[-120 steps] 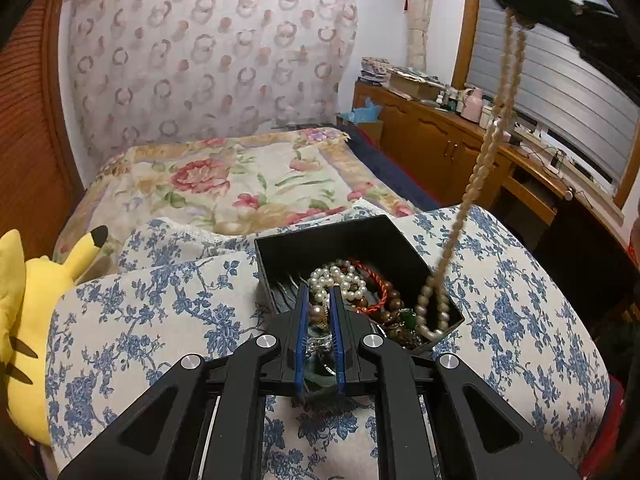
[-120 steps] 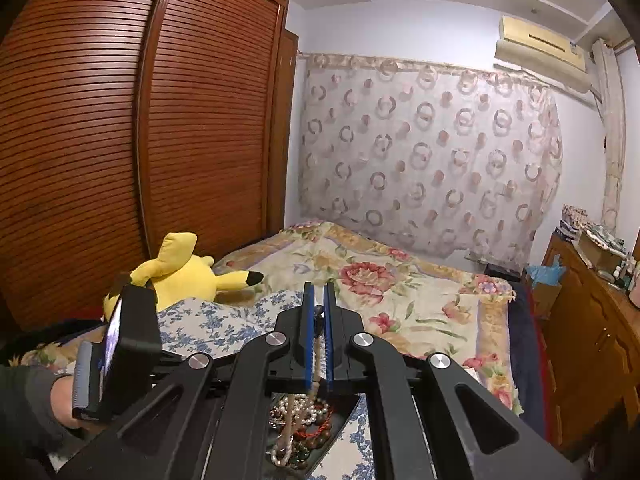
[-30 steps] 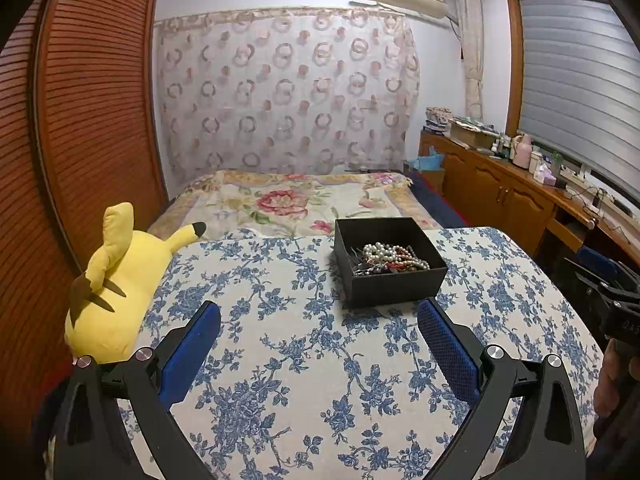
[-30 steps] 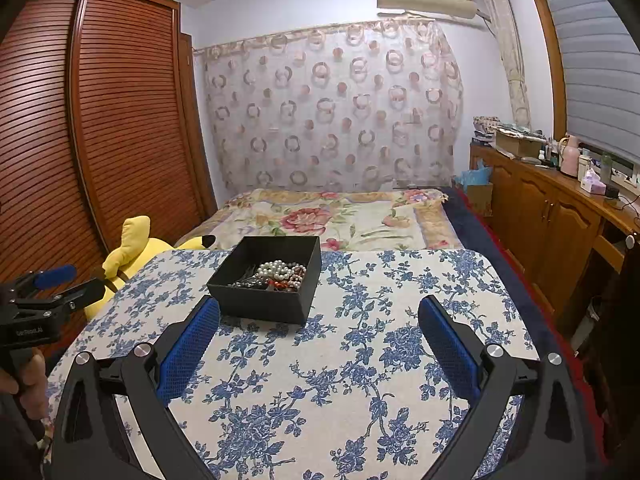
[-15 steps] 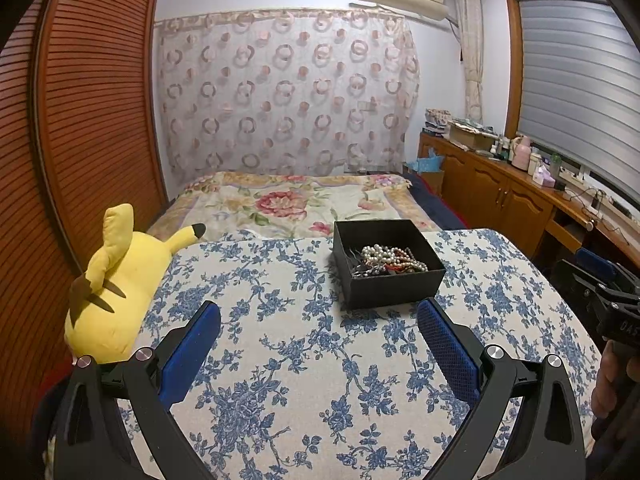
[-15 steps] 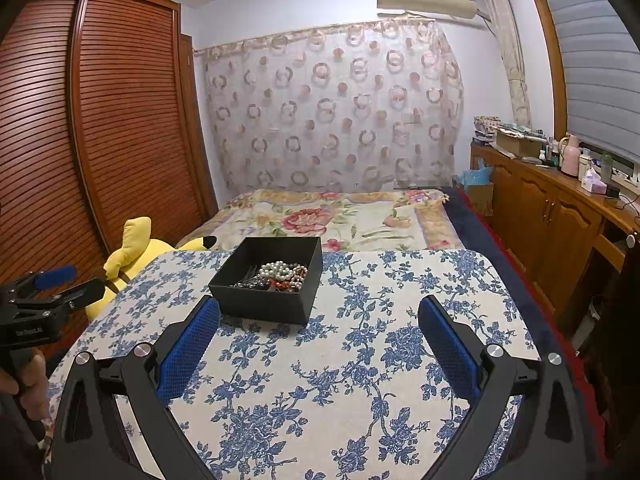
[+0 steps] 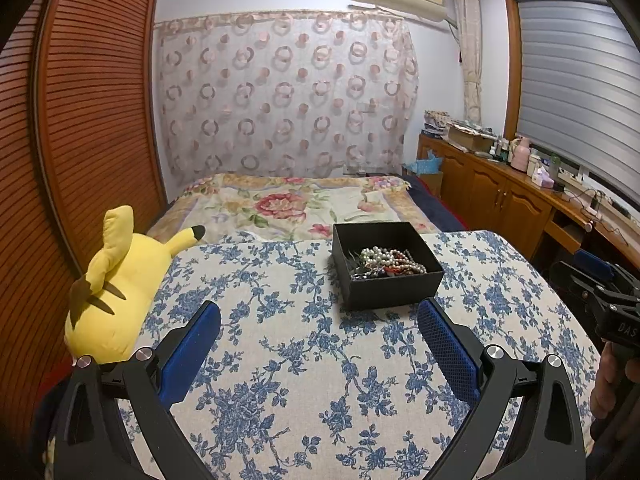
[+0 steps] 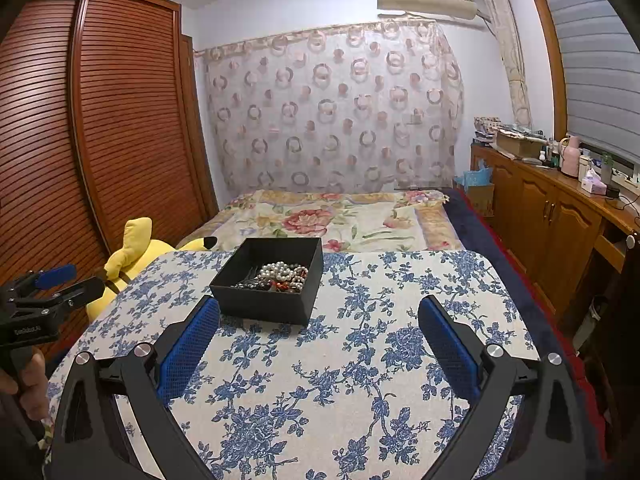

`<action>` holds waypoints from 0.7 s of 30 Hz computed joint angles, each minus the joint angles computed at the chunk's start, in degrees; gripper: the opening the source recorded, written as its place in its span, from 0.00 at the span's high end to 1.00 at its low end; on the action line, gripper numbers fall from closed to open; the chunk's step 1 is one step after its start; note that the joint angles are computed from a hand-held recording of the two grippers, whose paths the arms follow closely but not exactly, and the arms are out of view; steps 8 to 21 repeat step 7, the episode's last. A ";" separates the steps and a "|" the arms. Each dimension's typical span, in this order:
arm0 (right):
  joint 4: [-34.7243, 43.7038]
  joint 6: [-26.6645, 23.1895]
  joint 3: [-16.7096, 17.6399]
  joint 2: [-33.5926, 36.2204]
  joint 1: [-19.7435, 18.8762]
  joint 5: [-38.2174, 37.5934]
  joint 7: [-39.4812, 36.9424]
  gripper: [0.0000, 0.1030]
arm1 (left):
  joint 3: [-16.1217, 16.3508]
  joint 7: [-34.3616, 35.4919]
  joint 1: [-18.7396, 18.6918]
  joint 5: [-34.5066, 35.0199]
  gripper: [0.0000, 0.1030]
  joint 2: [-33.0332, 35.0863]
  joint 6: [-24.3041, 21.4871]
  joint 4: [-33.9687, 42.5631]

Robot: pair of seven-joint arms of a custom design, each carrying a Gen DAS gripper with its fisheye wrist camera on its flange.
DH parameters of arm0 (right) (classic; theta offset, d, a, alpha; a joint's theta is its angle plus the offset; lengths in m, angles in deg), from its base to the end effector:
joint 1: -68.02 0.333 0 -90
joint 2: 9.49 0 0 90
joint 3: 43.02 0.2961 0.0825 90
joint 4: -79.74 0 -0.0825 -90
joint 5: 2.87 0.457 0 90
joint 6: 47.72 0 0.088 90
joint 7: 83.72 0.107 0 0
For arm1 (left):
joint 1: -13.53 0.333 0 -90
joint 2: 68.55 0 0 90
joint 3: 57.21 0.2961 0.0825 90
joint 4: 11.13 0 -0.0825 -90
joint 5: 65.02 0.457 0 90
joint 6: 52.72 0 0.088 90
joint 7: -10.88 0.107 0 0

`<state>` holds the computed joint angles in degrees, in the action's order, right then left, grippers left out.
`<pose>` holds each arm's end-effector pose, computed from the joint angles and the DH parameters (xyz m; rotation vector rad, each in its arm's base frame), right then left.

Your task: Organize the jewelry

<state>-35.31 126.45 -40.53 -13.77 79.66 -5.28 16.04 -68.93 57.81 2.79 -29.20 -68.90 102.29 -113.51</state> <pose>0.6311 0.1629 0.5802 -1.5847 1.4088 -0.7438 0.6224 -0.2795 0.6144 -1.5490 1.6838 -0.9529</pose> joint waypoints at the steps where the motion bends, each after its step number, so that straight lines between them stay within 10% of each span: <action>1: -0.03 0.00 -0.07 -0.04 -0.01 0.12 -0.20 0.03 | -0.01 0.08 -0.02 -0.11 0.08 0.00 -0.06 0.05; 21: -0.03 0.00 0.06 0.02 -0.09 0.03 0.02 0.03 | -0.03 0.32 -0.05 -0.29 0.08 -0.02 0.05 0.09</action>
